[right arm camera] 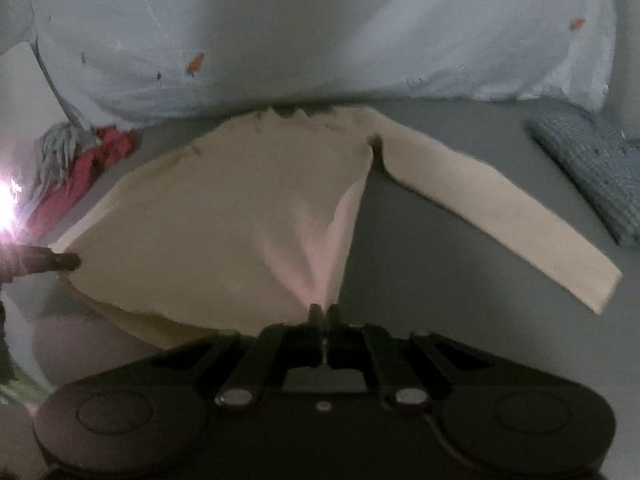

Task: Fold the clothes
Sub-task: 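Lay the sweater flat on the table with both grippers and release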

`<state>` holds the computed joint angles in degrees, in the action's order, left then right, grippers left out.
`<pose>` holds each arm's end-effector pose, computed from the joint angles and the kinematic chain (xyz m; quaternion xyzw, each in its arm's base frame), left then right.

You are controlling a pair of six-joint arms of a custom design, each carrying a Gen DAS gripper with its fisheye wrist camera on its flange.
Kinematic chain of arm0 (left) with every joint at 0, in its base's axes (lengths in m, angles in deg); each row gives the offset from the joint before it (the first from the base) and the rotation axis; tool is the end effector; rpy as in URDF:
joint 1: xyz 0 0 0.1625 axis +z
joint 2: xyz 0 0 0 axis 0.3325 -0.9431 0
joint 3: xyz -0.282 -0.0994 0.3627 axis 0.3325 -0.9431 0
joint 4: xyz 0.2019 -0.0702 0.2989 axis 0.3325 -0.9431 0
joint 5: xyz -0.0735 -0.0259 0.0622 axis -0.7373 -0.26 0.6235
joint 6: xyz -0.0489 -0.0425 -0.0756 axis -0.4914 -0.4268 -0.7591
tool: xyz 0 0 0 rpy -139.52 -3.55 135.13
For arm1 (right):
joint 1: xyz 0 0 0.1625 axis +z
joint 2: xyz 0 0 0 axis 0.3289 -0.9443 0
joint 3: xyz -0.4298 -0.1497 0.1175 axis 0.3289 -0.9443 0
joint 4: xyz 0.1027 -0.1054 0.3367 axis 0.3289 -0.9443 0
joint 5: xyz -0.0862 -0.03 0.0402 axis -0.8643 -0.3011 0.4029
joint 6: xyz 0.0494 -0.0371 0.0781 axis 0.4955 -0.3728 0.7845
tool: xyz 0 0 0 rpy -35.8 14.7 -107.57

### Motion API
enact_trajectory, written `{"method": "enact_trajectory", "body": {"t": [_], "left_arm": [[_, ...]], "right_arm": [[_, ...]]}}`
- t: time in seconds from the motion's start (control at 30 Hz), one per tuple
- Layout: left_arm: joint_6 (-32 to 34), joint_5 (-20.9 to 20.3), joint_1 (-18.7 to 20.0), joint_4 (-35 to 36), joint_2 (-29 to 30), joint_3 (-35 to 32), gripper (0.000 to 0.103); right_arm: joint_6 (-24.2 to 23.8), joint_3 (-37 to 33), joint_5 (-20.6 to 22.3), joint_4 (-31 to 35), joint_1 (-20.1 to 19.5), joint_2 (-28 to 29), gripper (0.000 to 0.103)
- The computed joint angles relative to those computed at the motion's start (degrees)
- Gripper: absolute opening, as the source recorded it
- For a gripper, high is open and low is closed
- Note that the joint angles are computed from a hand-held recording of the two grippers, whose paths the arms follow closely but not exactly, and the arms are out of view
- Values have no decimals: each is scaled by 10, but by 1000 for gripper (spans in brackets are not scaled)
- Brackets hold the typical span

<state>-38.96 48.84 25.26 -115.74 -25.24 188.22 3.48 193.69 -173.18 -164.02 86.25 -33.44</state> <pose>-0.1674 -0.4774 0.3210 -0.0781 0.8490 -0.3767 0.3623 0.2538 -0.5708 0.1810 0.2565 -0.9158 0.2210 0.2161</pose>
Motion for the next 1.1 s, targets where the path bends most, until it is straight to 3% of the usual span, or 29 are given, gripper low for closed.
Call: {"method": "enact_trajectory", "body": {"t": [0.07,0.1,0.2,0.23,0.27,0.3,0.37,0.5,0.57,0.63,0.77,0.83,0.93,1.1], "left_arm": [[-21,-22,4,33,8,1,9],[-29,-36,10,50,15,3,12],[-48,-69,29,80,26,-2,13],[-56,-67,21,81,19,2,23],[-59,-59,14,82,10,5,40],[-60,-47,9,83,3,8,48],[-61,-25,5,92,-12,13,71],[-87,-17,36,156,-37,-10,75],[-79,-22,56,152,-55,-16,77],[-65,-25,77,141,-73,-22,81],[46,5,139,54,-92,-26,85],[140,-3,175,-47,-93,-28,85],[261,-42,229,-190,-83,-46,87],[310,-130,313,-276,-53,-107,85]], "right_arm": [[29,-7,-7,88,-15,-5,3],[43,-11,-36,107,-17,4,5],[36,-15,-92,100,-13,26,11],[31,-13,-89,83,-11,27,27],[23,-9,-78,58,-9,26,55],[14,-7,-72,34,-7,28,62],[-15,-10,-69,-12,0,43,64],[-44,-40,-86,-29,19,89,72],[-58,-53,-103,-41,34,117,83],[-66,-66,-125,-52,52,148,84],[-66,-81,-177,-75,83,203,84],[-59,-88,-197,-68,93,219,84],[-26,-97,-235,-81,109,241,84],[77,-102,-306,-90,133,266,85]]}}
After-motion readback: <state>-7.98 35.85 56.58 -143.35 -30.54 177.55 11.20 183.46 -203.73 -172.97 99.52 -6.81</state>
